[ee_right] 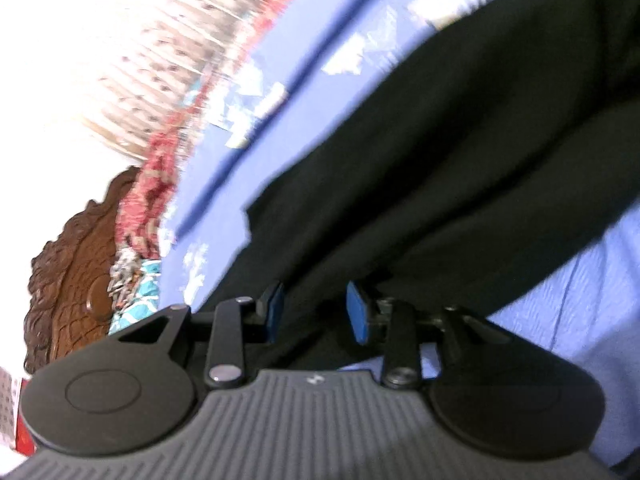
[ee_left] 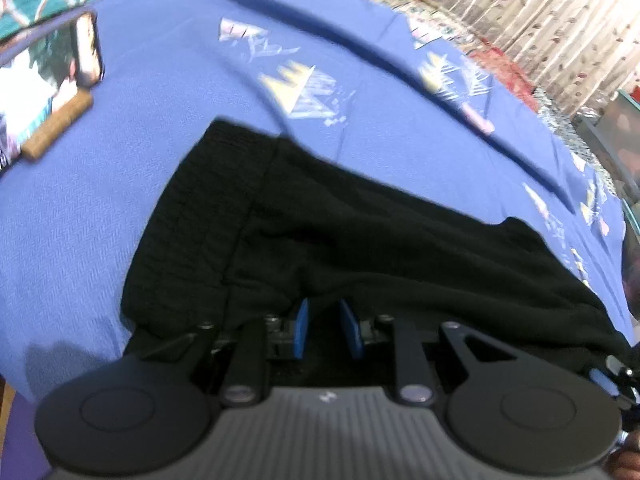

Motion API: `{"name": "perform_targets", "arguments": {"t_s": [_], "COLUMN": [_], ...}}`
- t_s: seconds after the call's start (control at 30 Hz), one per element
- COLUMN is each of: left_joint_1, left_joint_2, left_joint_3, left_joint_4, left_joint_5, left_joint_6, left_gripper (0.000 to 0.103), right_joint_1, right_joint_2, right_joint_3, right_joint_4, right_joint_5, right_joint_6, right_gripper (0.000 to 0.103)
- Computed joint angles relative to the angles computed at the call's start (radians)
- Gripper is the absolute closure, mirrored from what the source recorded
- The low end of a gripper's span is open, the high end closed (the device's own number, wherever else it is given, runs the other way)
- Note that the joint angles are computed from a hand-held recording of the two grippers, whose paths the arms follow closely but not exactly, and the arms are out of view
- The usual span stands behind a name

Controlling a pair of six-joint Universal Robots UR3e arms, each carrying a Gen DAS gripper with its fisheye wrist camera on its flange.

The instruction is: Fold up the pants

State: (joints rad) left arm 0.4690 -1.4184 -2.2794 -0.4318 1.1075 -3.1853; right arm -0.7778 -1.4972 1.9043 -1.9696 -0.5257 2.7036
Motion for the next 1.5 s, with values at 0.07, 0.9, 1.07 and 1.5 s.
{"name": "perform_targets", "arguments": {"t_s": [0.07,0.9,1.07,1.5], "left_joint_1": [0.001,-0.499,-0.495,-0.399], "left_joint_2": [0.068,-0.36,-0.388,-0.348], "left_joint_3": [-0.019,0.427,0.445,0.361], "left_joint_4": [0.019,-0.082,-0.081,-0.045], "left_joint_5": [-0.002,0.116,0.111,0.007], "left_joint_6": [0.008,-0.082,-0.113,-0.066], "left_gripper": [0.068,0.056,0.054,0.077], "right_joint_1": [-0.048,-0.355,-0.188,-0.003], "right_joint_2": [-0.061,0.149,0.32,0.601], "right_joint_3": [-0.013,-0.23,-0.54,-0.975], "right_joint_4": [0.135,-0.491,-0.427,-0.295], "right_joint_5": [0.014,-0.226,-0.36,-0.754], "right_joint_6": [-0.117,0.214,0.381,0.527], "right_gripper": [0.065,0.059,0.048,0.091]}}
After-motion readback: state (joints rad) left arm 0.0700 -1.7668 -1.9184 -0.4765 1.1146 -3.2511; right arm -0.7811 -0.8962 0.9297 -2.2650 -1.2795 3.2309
